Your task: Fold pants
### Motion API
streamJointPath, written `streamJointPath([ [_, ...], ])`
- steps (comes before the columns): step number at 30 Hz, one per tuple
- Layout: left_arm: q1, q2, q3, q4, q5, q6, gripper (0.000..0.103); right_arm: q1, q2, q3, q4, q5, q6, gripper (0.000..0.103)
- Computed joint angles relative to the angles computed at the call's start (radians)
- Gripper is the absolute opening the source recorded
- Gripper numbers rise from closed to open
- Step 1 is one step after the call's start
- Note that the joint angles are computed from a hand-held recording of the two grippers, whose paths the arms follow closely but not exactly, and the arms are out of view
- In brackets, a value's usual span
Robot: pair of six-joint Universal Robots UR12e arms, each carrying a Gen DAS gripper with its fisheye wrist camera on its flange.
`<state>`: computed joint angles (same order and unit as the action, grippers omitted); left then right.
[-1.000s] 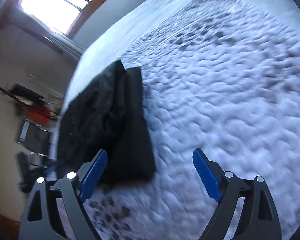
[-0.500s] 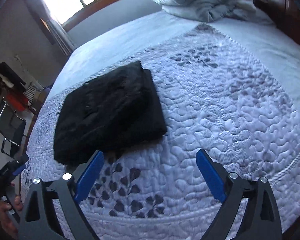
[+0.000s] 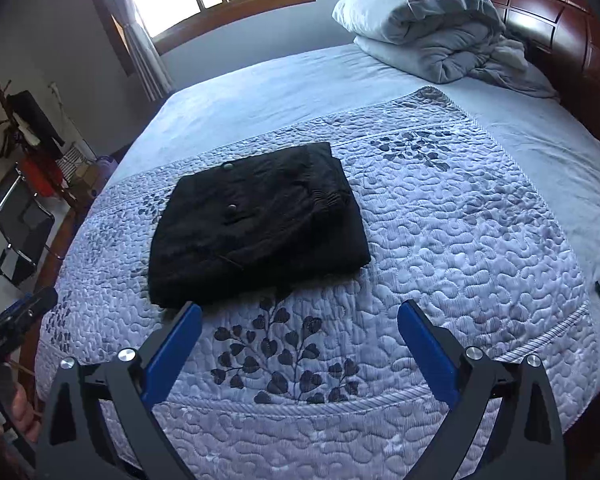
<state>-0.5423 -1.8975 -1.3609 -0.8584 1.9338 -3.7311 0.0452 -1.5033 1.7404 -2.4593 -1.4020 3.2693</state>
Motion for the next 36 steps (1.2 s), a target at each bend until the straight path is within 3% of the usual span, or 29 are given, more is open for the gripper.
streamJointPath([
  [7, -0.035, 0.003, 0.013, 0.027, 0.025, 0.058, 0.100, 0.017, -0.014, 0.003, -0.003, -0.022, -0.007, 0.099],
  [11, -0.047, 0.003, 0.017, 0.044, 0.024, 0.075, 0.100, 0.035, -0.015, -0.001, 0.005, -0.082, -0.022, 0.099],
  [36, -0.048, -0.014, 0.024, -0.005, 0.031, 0.063, 0.100, 0.046, -0.012, -0.017, 0.042, -0.118, -0.033, 0.099],
])
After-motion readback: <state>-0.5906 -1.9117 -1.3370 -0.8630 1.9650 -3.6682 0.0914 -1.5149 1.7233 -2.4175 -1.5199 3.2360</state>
